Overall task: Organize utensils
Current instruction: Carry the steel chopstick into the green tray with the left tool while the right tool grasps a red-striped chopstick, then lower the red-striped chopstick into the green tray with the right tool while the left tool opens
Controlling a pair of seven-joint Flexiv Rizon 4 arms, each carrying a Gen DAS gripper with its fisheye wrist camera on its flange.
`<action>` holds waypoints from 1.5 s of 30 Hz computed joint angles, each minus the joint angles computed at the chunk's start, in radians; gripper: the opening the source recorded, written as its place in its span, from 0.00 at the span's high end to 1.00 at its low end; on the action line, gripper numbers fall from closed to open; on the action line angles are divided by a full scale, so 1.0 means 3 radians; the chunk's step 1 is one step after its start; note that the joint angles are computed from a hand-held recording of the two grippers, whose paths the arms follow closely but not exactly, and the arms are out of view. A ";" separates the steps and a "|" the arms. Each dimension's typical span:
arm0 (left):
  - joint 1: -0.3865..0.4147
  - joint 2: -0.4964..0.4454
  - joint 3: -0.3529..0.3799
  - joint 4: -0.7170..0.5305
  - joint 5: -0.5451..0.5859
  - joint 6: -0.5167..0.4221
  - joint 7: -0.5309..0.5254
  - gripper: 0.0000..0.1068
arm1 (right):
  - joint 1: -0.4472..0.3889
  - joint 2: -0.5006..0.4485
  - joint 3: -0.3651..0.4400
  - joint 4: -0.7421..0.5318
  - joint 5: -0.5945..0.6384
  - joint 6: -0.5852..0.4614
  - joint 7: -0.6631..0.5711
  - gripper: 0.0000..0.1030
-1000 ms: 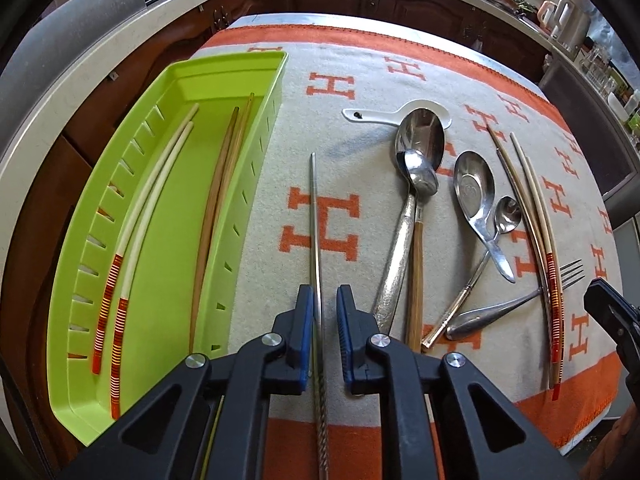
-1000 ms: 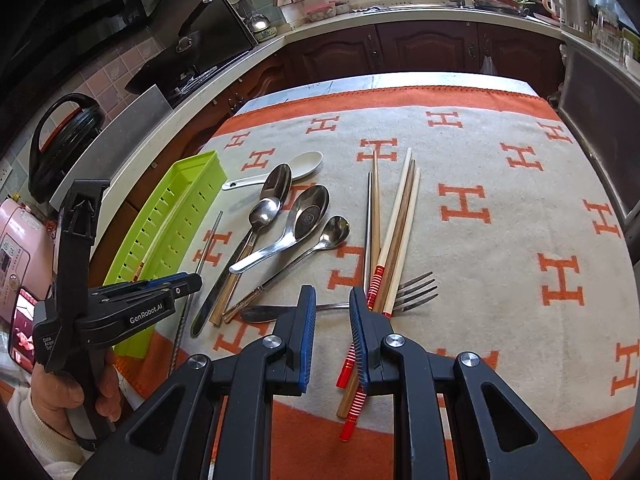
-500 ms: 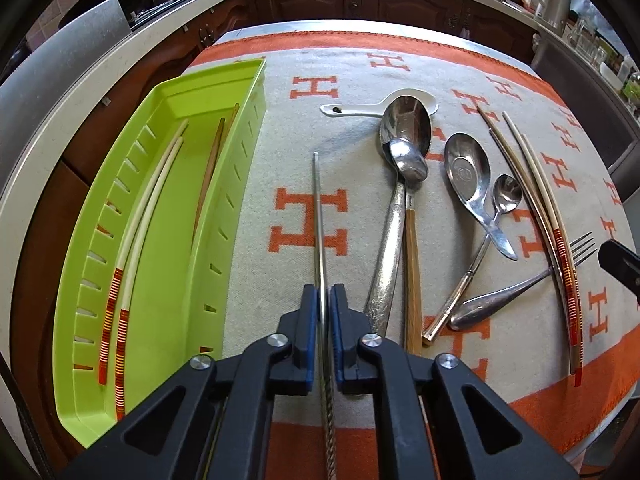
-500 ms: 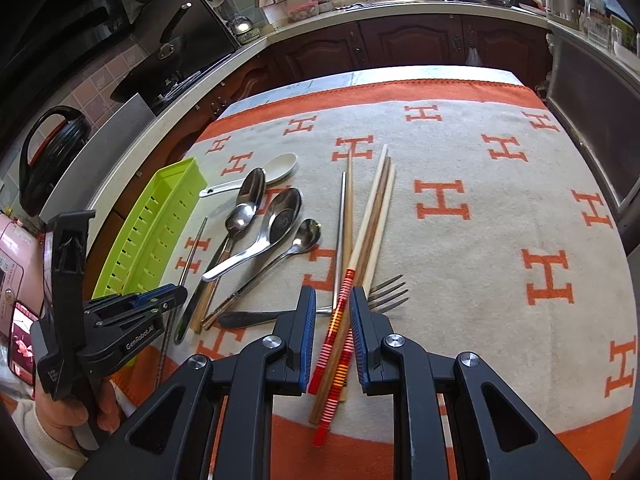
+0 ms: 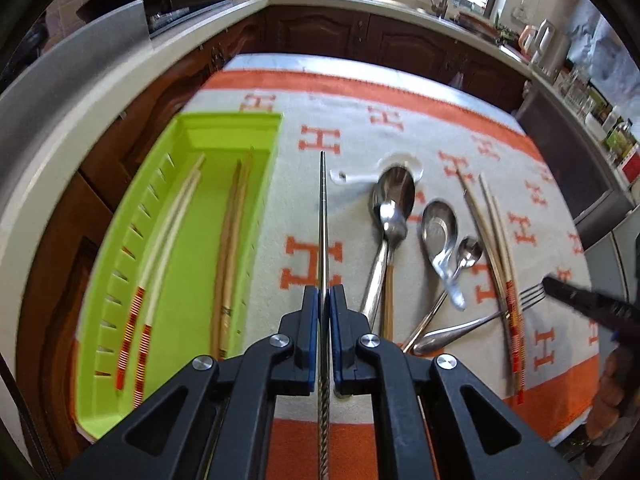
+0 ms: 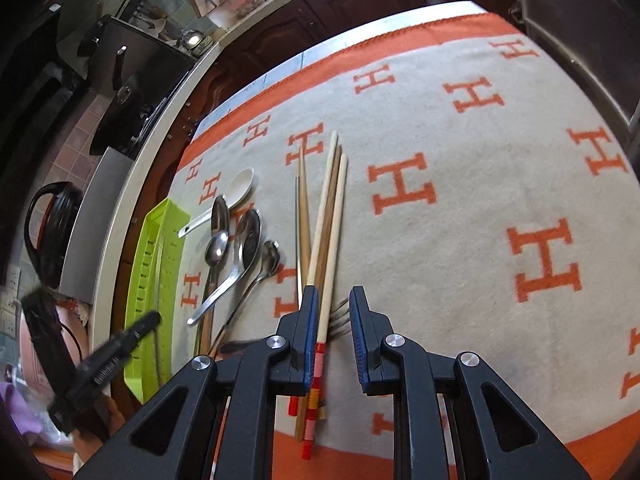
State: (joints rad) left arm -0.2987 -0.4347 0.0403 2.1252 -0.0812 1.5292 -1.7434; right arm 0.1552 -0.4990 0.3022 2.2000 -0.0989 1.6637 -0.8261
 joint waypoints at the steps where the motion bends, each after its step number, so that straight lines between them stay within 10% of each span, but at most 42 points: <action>1: 0.0013 0.0057 0.0012 0.0015 0.0003 0.0021 0.0002 0.97 | 0.0000 -0.0005 0.0021 0.0004 -0.0003 -0.0009 -0.0006 0.83; 12: -0.0388 0.0252 0.0974 -0.0256 0.0852 -0.0270 -0.0542 0.97 | -0.0230 -0.0270 0.0411 -0.0031 0.0089 0.0035 -0.0043 0.83; 29: 0.0031 0.0114 0.0709 -0.0289 0.1300 -0.0410 -0.0850 0.87 | -0.0101 -0.0316 0.0357 -0.0043 0.0014 0.0141 0.0166 0.94; 45: 0.0204 0.0309 0.0481 0.0090 0.0836 -0.0059 -0.0486 0.66 | 0.0317 0.0200 0.0121 0.0010 -0.0161 0.0019 0.0371 0.95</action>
